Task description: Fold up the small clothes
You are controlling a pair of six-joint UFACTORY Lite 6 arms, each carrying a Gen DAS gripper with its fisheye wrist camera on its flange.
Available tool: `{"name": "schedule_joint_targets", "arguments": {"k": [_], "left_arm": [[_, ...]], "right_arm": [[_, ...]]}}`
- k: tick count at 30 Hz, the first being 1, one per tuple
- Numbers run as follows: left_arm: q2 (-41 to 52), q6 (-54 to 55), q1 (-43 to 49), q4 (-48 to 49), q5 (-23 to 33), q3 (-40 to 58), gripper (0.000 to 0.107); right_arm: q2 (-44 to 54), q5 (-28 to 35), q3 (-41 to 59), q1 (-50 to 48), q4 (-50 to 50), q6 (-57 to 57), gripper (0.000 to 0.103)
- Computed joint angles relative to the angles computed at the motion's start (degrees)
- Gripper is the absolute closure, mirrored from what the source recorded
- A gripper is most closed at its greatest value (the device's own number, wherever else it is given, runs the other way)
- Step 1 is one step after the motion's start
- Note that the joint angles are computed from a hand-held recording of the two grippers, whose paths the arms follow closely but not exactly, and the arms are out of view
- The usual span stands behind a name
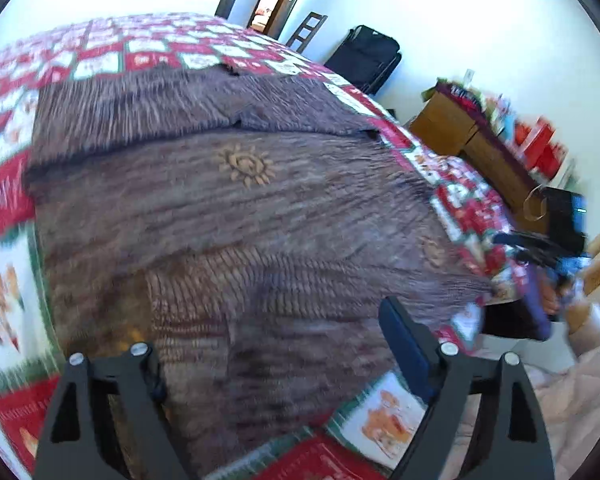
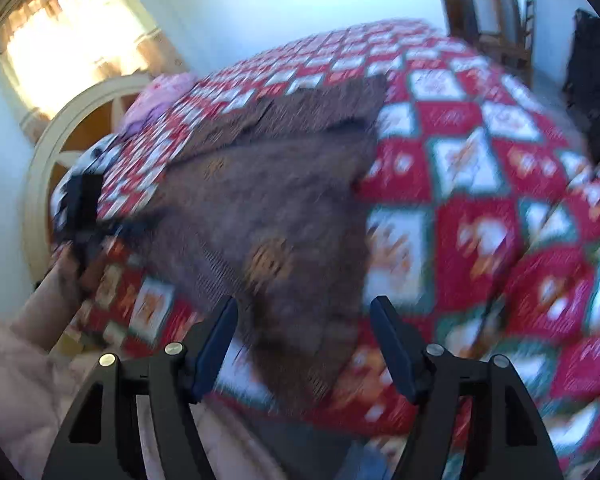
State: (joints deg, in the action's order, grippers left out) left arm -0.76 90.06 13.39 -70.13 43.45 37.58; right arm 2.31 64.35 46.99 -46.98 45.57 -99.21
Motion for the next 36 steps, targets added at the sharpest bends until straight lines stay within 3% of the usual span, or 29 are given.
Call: {"name": "schedule_joint_targets", "arguments": {"k": [2, 4, 6, 7, 8, 9, 10, 11, 13, 20, 24, 27, 29, 32, 34, 36], "left_arm": [[1.4, -0.7, -1.6, -1.5, -2.2, 1.2, 0.019], [2.8, -1.4, -1.1, -3.7, -1.4, 1.7, 0.021], [2.8, -0.4, 0.0, -5.5, -0.9, 1.3, 0.042], [1.8, -0.4, 0.3, -5.7, -1.5, 0.1, 0.069], [0.9, -0.8, 0.3, -5.7, -2.6, -0.9, 0.092], [1.1, -0.4, -0.2, -6.8, -4.0, -1.1, 0.097], [0.0, 1.2, 1.0, -8.8, -4.0, -2.8, 0.097], [0.2, 1.7, 1.1, -10.0, -3.7, -3.1, 0.097], [-0.7, 2.8, 4.1, -12.1, -0.3, -4.8, 0.099], [-11.2, 2.1, 6.8, -14.3, 0.7, -8.3, 0.099], [-10.5, 1.4, 11.0, -16.4, 1.2, -5.0, 0.099], [-6.0, 2.8, 13.5, -20.4, 1.5, -1.6, 0.099], [-2.1, 4.0, 12.4, -22.6, -2.2, 1.2, 0.099], [2.9, -1.2, 12.2, -16.9, -3.3, 4.7, 0.099], [4.0, -6.7, 11.1, -9.6, -4.8, 5.7, 0.087], [2.8, -9.3, 9.6, -3.8, -7.9, 4.6, 0.061]], "right_arm": [[-2.0, 0.6, -4.1, 0.1, -1.5, -4.1, 0.033], [-6.1, -4.5, -9.9, 1.9, -1.8, -8.5, 0.034], [-8.2, -12.2, -15.4, 4.6, -1.8, -12.6, 0.034], [-8.1, -14.3, -16.8, 5.2, -1.6, -13.4, 0.037], [-6.9, -17.2, -17.9, 5.6, -0.4, -15.5, 0.051], [-7.7, -18.7, -19.1, 6.0, 2.3, -17.9, 0.060], [-7.2, -19.5, -19.0, 5.6, 4.3, -19.8, 0.079], [-5.4, -19.8, -17.6, 5.5, 4.9, -19.3, 0.090], [0.1, -17.3, -12.1, 5.4, 4.4, -14.4, 0.098], [-2.5, -7.2, -5.0, 9.3, 8.1, -8.8, 0.098], [-2.2, -6.9, -0.3, 17.5, 12.9, -1.5, 0.098], [5.8, -6.9, 9.0, 24.0, 17.2, 5.0, 0.097], [13.8, -7.8, 16.7, 27.9, 18.9, 10.9, 0.097], [21.6, -13.3, 22.5, 32.8, 19.7, 14.9, 0.097], [23.5, -17.3, 22.7, 35.2, 19.5, 15.0, 0.097], [22.7, -20.4, 20.3, 36.6, 20.4, 13.0, 0.097]]}}
